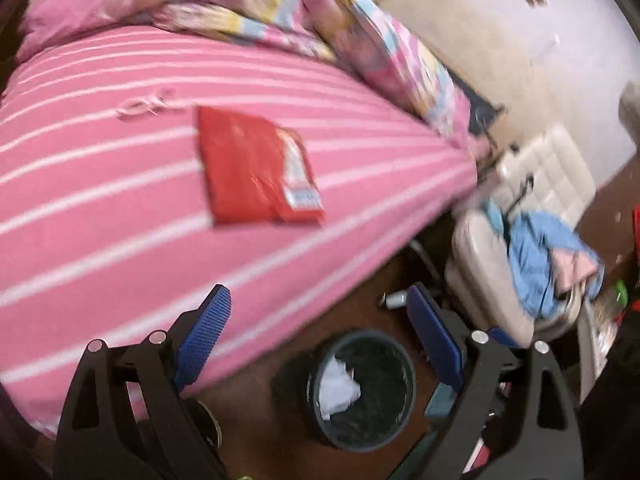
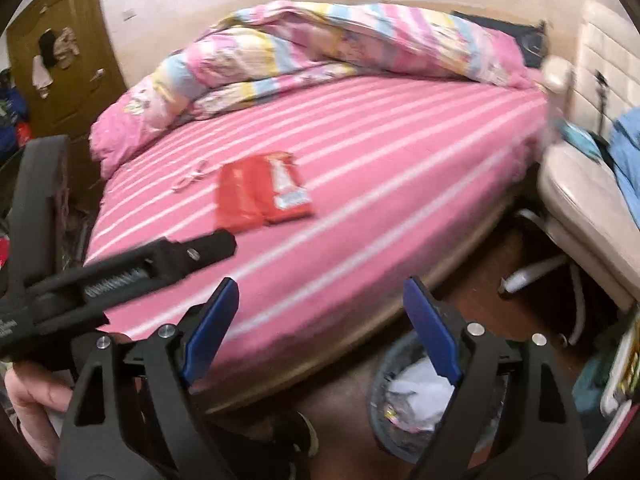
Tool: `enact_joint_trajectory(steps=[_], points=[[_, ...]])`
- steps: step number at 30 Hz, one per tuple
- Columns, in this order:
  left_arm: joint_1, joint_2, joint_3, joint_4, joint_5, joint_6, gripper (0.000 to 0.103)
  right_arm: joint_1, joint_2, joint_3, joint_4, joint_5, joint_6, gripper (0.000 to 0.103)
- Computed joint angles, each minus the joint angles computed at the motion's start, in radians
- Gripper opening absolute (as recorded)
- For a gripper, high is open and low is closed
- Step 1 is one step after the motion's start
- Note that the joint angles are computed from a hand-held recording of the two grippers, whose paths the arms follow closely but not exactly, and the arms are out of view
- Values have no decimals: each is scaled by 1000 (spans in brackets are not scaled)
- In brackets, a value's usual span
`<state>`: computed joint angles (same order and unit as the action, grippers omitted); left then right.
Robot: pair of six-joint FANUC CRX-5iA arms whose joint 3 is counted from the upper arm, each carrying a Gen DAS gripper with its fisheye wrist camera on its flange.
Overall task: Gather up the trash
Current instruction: 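Move both open tools back from the bin to the bed, then grasp the pink clip with the left tool while the right tool grasps the red snack packet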
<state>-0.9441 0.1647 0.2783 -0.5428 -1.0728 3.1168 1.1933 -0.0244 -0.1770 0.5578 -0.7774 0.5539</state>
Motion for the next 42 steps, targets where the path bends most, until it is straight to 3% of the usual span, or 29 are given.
enact_joint_trajectory(steps=[3,7,15,22,27,29,31,36,40,42], points=[[34,-79,-70,-9,4,13,87,18,80,99,-20,1,58,84],[101,-141,-132,27,9,-57,87,27,163,201,-49,-5,110,84],[270,-180,-212,89,6,-283,87,13,436,538,-148,-123,290,84],[446,-179,-308,221,147,-566,87,-27,668,839,-198,-251,375,84],[535,-134,-303,303,163,-722,86,-43,839,1072,-205,-375,424,84],[563,-104,-294,339,162,-793,84,-49,895,1149,-200,-422,440,83],[584,-77,-287,374,155,-840,72,-58,953,1232,-203,-470,454,83],[591,-12,-250,401,157,-931,67,-70,1014,1311,-195,-508,486,81],[583,28,-215,404,147,-984,44,-80,1009,1289,-201,-477,475,77],[581,37,-205,400,146,-979,37,-80,990,1250,-187,-449,450,67]])
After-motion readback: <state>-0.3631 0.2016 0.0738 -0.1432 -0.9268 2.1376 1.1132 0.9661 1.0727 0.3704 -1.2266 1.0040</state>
